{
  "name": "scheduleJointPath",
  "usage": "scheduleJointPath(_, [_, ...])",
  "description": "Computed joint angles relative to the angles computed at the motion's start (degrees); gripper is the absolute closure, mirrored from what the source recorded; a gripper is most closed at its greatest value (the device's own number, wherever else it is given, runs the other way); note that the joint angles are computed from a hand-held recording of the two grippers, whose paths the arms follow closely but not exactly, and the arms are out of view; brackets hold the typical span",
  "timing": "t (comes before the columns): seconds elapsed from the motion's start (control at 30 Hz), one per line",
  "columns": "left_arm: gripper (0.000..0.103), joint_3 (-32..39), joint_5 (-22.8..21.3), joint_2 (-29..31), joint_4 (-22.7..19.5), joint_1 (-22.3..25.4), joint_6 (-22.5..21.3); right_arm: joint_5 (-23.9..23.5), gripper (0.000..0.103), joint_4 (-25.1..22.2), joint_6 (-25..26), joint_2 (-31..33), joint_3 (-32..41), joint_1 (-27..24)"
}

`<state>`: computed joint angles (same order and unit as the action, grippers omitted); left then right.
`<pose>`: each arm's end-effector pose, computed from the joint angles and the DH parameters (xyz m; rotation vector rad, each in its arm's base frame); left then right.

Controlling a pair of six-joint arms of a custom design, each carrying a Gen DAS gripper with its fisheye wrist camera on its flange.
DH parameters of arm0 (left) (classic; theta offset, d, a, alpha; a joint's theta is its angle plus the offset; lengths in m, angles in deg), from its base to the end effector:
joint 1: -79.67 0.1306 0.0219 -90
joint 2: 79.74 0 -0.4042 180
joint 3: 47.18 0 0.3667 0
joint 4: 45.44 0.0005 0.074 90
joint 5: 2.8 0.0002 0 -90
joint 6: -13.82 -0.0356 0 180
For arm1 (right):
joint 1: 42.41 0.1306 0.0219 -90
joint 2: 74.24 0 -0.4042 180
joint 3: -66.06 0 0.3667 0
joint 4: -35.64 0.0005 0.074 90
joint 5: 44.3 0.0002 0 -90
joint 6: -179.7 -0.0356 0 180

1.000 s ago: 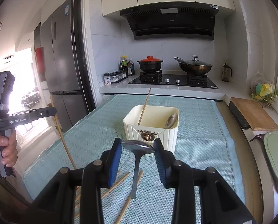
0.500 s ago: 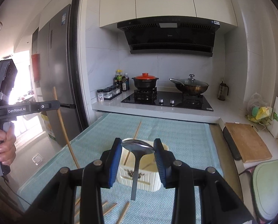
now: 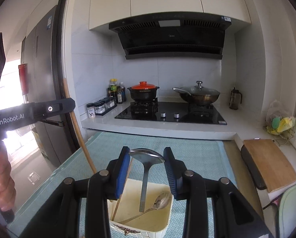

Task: Organize utensils
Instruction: 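Carry the chopstick and small spoon to the caddy and release them inside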

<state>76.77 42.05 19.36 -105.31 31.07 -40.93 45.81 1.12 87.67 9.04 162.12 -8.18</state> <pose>0.3490 -0.3584 0.6268 -0.1917 1.9790 -0.0745 0.3591 0.2436 0.5724 -0.5460 1.8961 0.4144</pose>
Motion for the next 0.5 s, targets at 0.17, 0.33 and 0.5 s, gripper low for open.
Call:
scheduleJointPath(0.17, [0.100, -4.0, 4.8, 1.6, -1.3, 1.8, 5.4, -2.6, 0.068, -5.1, -2.6, 5.0, 0.5, -1.6])
scheduleJointPath(0.33, [0.100, -6.2, 9.1, 3.4, -2.5, 3.1, 8.9, -1.0, 0.068, -9.2, -1.0, 9.0, 1.5, -1.7])
scheduleJointPath(0.5, [0.098, -5.7, 11.3, 4.9, -5.4, 4.2, 12.8, -1.5, 0.048, -11.0, -1.7, 11.2, 3.1, -2.6])
